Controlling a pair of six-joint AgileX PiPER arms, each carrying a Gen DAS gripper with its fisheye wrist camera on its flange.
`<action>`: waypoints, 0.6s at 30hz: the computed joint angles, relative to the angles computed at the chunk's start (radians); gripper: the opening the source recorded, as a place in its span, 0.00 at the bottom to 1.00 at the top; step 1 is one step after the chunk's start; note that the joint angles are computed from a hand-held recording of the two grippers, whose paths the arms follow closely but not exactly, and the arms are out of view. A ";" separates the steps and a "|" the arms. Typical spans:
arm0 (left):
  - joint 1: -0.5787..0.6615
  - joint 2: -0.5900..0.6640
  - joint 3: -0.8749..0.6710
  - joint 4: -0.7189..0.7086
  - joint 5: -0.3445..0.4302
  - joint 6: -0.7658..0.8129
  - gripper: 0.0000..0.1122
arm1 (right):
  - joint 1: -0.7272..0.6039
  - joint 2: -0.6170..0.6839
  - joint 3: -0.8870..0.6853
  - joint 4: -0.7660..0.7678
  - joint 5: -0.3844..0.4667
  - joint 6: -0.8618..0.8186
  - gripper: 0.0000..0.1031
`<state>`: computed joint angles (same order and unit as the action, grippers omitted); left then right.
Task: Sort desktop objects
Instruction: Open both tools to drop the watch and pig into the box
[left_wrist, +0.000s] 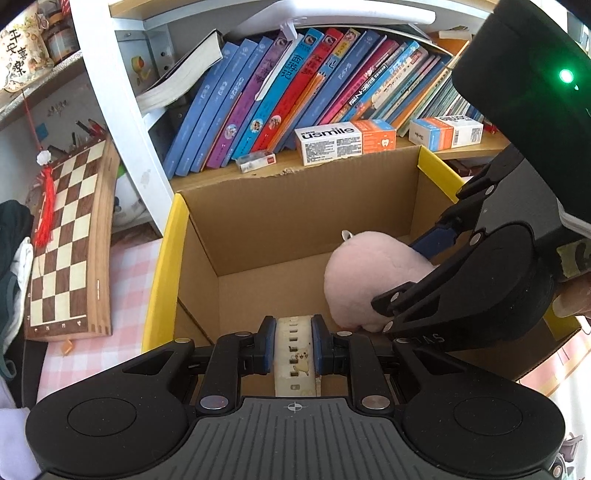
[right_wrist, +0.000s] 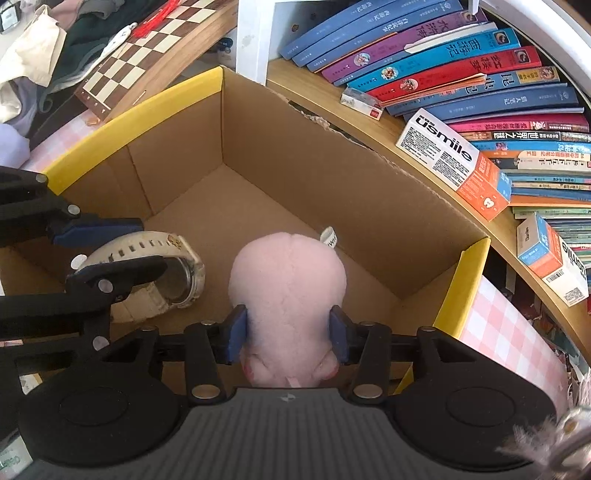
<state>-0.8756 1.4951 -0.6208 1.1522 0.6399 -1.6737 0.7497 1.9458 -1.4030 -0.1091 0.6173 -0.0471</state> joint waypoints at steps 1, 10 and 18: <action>-0.004 -0.003 0.000 0.003 0.003 -0.002 0.17 | 0.001 -0.002 0.004 -0.002 -0.007 0.003 0.44; -0.086 -0.063 0.010 -0.001 0.127 -0.024 0.40 | 0.008 -0.058 0.040 -0.051 -0.053 0.066 0.64; -0.257 -0.206 0.041 0.023 0.312 -0.058 0.70 | 0.035 -0.189 0.122 -0.135 -0.067 0.211 0.68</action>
<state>-1.1326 1.2892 -0.5798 1.1751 0.9522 -1.7313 0.7846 1.7571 -1.2807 -0.2442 0.5500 0.1640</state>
